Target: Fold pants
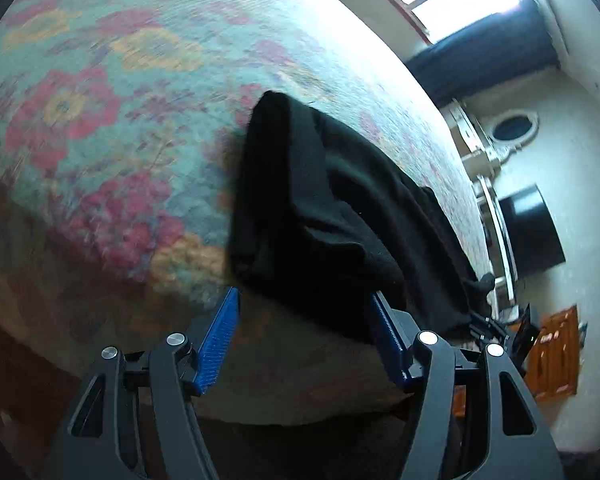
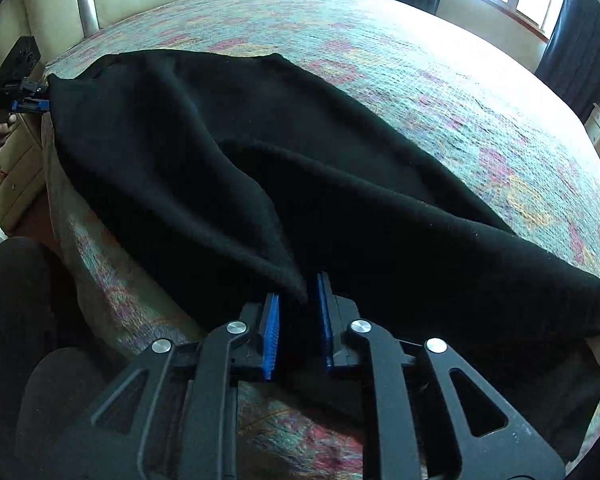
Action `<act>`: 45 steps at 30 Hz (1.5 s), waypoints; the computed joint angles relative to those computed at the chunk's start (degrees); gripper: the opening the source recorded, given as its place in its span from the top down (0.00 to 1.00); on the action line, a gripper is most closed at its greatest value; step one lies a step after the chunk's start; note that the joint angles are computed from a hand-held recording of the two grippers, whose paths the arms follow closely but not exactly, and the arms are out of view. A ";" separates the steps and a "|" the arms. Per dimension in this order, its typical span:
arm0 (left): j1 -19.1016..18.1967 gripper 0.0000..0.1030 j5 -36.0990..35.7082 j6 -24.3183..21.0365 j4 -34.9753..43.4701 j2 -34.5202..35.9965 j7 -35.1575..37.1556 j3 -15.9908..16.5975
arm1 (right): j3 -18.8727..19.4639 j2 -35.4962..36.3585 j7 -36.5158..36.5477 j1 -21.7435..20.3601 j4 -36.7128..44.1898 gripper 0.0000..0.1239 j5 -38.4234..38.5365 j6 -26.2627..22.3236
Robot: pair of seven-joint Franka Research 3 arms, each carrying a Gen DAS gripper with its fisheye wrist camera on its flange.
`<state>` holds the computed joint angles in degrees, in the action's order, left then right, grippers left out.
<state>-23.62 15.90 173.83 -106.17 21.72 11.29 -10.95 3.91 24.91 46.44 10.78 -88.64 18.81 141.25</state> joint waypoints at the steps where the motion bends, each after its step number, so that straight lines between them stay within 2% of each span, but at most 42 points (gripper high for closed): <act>1: -1.66 0.38 -0.29 1.41 -0.89 -0.53 -3.65 1.78 | -0.13 -0.87 0.74 0.07 -0.97 0.70 0.15 -0.06; 2: -4.22 0.38 0.41 1.77 -1.04 -0.94 -7.71 4.49 | -0.06 -1.54 1.65 -0.23 -1.39 0.59 1.07 -0.66; 3: -7.48 0.38 2.05 1.76 -0.51 -0.94 -12.51 8.00 | 0.33 -2.14 2.36 -0.95 -1.57 0.56 3.05 -1.47; 4: -9.40 0.37 3.64 1.19 0.35 -0.74 -15.93 10.01 | 0.65 -2.47 3.03 -1.68 -1.33 0.53 5.02 -2.63; 7: -12.52 0.33 7.50 -4.93 5.14 0.70 -22.94 12.55 | 1.43 -2.12 7.12 -4.72 1.02 0.52 13.33 -8.06; 11: -13.46 0.33 10.58 -18.11 13.02 3.31 -28.13 11.79 | 2.01 -0.93 13.05 -8.67 2.86 0.51 24.51 -13.89; 13: -14.54 0.33 13.30 -20.27 14.70 3.70 -33.61 12.31 | 2.04 -1.06 14.56 -9.76 2.44 0.51 27.88 -15.06; 17: -13.85 0.33 16.12 -24.10 17.49 4.42 -36.31 10.19 | 1.64 -1.68 15.60 -10.34 1.49 0.51 30.62 -15.14; 21: -12.48 0.33 20.15 -22.96 15.91 3.19 -40.77 8.96 | 1.42 0.71 18.10 -10.92 4.72 0.51 31.19 -17.21; 26: -9.11 0.33 18.83 -23.41 18.02 5.66 -41.02 4.99 | 1.34 1.37 19.52 -10.81 5.75 0.51 29.36 -18.08; 33: -10.84 0.33 25.39 -24.62 18.08 4.87 -49.77 6.91 | 1.88 1.71 20.11 -10.47 5.63 0.48 29.54 -17.45; 37: -9.22 0.33 23.96 -26.51 19.89 5.93 -46.27 4.55 | 1.80 1.85 20.24 -10.45 5.45 0.47 29.21 -17.51; 40: -8.93 0.33 23.09 -24.82 19.30 6.14 -47.76 4.52 | 1.85 1.72 20.21 -10.41 5.14 0.47 29.17 -17.46; 43: -9.01 0.33 22.79 -25.19 20.11 6.78 -47.51 4.76 | 1.88 1.58 19.80 -10.48 4.89 0.47 29.27 -17.56; 44: -9.07 0.35 22.95 -25.36 20.35 6.90 -47.33 4.94 | 1.88 1.54 19.78 -10.46 4.80 0.47 29.28 -17.57; 45: -9.35 0.53 23.36 -25.89 20.89 7.12 -47.31 5.24 | 1.85 1.49 19.72 -10.43 4.64 0.47 29.25 -17.57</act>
<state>-32.97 39.26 147.95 -85.28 28.84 -36.02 -5.71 5.76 26.40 66.16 0.35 -83.99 48.06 123.68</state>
